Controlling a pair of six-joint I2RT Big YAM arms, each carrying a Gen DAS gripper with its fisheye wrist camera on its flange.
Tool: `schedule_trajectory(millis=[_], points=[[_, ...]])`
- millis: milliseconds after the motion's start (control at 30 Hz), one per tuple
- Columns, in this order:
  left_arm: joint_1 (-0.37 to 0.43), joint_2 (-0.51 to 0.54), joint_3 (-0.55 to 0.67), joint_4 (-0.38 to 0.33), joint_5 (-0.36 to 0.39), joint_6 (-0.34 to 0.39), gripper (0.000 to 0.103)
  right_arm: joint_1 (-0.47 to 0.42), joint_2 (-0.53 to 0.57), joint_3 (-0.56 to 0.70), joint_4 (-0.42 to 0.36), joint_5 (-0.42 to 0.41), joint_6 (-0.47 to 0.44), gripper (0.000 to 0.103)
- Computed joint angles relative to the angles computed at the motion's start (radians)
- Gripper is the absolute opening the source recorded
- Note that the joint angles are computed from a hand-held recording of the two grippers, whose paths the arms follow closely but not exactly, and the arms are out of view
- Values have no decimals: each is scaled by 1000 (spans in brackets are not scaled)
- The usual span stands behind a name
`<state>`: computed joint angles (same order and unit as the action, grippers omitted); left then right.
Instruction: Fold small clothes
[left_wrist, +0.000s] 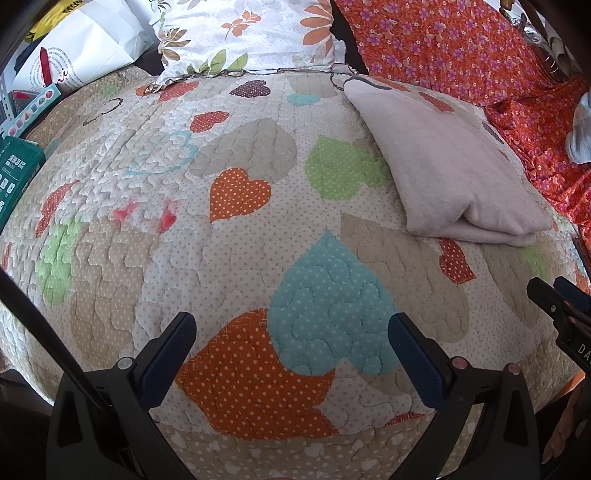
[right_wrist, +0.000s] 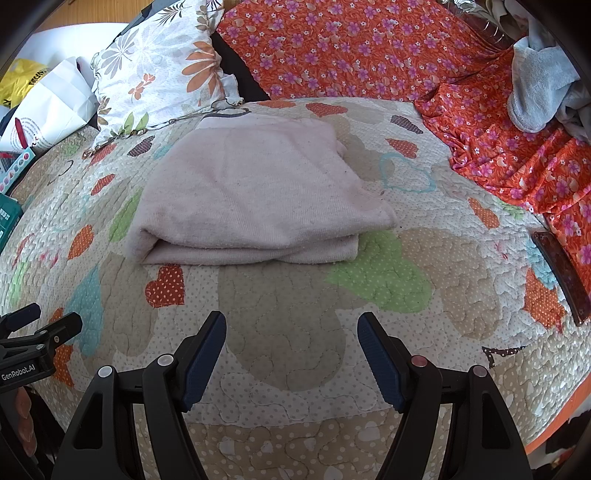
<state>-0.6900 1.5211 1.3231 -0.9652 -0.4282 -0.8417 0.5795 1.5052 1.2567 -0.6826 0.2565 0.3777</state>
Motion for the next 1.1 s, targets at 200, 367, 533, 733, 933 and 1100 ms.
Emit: schedule_trajectory(millis=[200, 367, 533, 733, 933, 1100], points=[[0, -1, 0, 1, -3, 0, 103, -1, 0, 0, 0, -1, -1, 78], [-1, -3, 0, 1, -6, -2, 103, -1, 0, 0, 0, -2, -2, 78], [-1, -3, 0, -1, -6, -1, 103, -1, 0, 0, 0, -1, -2, 78], [-1, -3, 0, 0, -6, 0, 103, 0, 0, 0, 1, -1, -1, 78], [-1, -3, -1, 0, -4, -3, 103, 0, -1, 1, 1, 1, -1, 79], [-3, -4, 1, 1, -10, -5, 103, -1, -12, -4, 14, 7, -7, 79]])
